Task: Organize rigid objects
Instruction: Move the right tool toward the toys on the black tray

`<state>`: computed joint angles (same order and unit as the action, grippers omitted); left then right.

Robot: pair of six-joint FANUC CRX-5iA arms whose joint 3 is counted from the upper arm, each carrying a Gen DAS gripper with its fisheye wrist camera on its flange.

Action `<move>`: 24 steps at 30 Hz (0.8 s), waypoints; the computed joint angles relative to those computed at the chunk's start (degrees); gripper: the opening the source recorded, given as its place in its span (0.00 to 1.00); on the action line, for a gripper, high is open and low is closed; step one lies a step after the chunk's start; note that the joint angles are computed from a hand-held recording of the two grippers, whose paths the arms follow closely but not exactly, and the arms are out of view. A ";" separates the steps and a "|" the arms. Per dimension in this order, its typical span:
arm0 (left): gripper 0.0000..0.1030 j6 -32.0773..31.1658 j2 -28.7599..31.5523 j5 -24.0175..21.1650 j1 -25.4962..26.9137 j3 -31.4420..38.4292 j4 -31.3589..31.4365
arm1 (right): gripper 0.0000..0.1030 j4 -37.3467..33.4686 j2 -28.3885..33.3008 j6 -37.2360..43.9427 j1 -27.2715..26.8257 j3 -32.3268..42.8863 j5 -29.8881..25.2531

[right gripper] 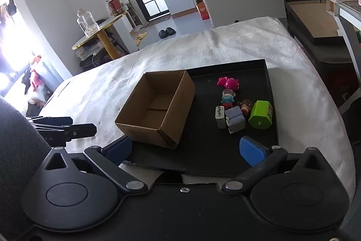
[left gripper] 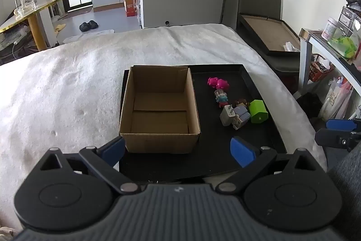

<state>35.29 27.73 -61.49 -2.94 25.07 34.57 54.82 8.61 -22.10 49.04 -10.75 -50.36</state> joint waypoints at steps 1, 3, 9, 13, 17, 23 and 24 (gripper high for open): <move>0.96 -0.37 -0.12 0.29 0.05 -0.37 0.44 | 1.00 -0.28 0.09 0.22 0.02 0.19 -0.11; 0.96 -0.38 0.05 -0.17 0.20 -0.19 0.69 | 1.00 -0.21 0.17 0.29 0.00 0.27 -0.11; 0.96 -1.21 -0.53 0.43 0.85 -0.97 1.02 | 1.00 -0.31 0.09 1.20 0.07 0.35 -0.36; 0.96 -1.06 -0.68 0.70 0.90 -1.45 0.96 | 1.00 -0.74 0.58 2.03 0.66 1.27 -2.05; 0.96 0.09 -1.03 1.07 0.49 -1.46 0.04 | 1.00 -1.13 0.97 2.89 0.71 2.13 -2.68; 0.96 0.69 -1.18 1.48 0.72 -1.68 0.09 | 1.00 -1.76 1.77 4.13 1.05 3.43 -4.52; 0.96 0.54 -1.38 1.83 0.79 -2.18 0.28 | 1.00 -1.76 1.82 4.16 1.11 3.52 -4.83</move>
<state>35.84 26.36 -59.66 -2.15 22.89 34.85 53.05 10.43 -17.94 50.14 -7.23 -55.18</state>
